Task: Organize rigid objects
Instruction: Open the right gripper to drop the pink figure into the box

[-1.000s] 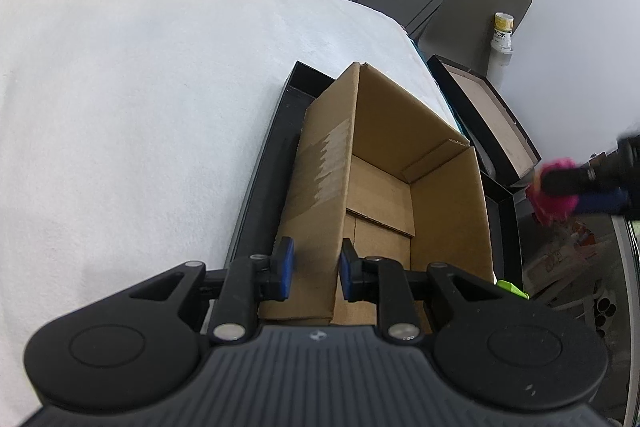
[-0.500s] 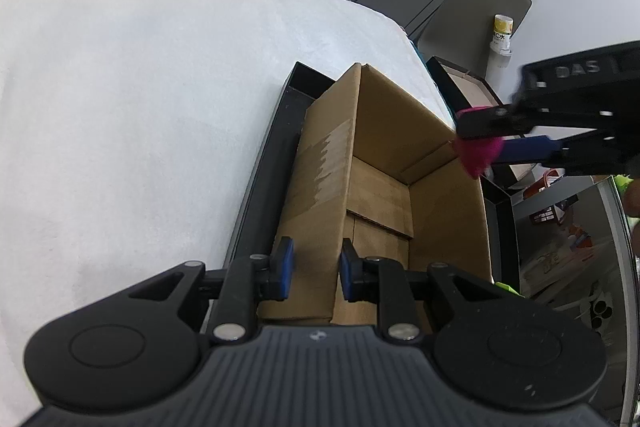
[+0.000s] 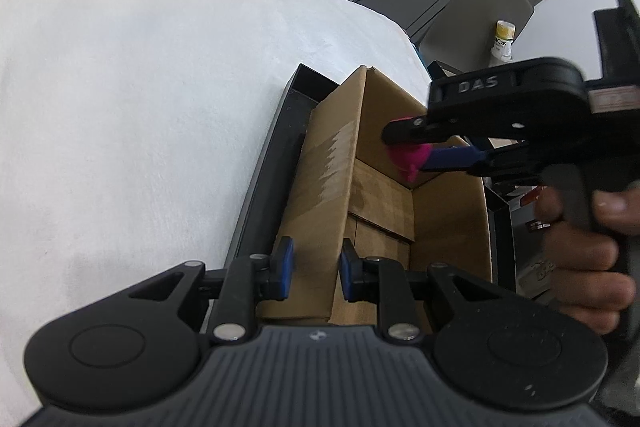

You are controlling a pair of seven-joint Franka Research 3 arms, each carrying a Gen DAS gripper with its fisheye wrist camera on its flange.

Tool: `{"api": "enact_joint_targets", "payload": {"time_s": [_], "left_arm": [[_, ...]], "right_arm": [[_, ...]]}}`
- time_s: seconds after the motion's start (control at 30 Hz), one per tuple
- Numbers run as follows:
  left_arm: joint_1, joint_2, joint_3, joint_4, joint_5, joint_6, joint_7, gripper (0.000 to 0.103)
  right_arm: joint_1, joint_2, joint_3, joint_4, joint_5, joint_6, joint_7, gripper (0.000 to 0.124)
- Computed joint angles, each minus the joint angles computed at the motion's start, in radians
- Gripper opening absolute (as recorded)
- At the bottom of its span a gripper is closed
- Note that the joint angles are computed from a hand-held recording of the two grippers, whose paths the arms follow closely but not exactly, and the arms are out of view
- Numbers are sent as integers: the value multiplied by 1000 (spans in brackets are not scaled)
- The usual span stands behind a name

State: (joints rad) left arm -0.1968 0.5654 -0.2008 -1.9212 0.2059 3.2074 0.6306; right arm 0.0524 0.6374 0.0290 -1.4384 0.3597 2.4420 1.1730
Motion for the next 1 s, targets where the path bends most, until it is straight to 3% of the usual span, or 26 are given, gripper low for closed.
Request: {"api": "enact_joint_targets", "payload": {"time_s": [0.2,0.3,0.43,0.5,0.9,1.0], "left_arm": [[-8,-2,7,2,2,-5,-4,22],[-12,-4,11,3,0,-10,-10,22],[-43,-8,41,6,6,-17,-22,22],[-40,-9,38,5,6,-17,-24,22],[-78,-14,74,26,23,-58,-52,22],[-101,-16,96,33,34,-71,-67,22]], "right_arm": [[-25,31,34,17,50,4,-36,43],[-42,20,51,5,92,12,-77,54],[-60,-14,57,-26,136,16,-123,57],[-63,-34,53,-45,148,21,-143,68],[-87,-222,48,-266,275,165,-312,94],[-98,-249,42,-300,313,196,-344,94]]}}
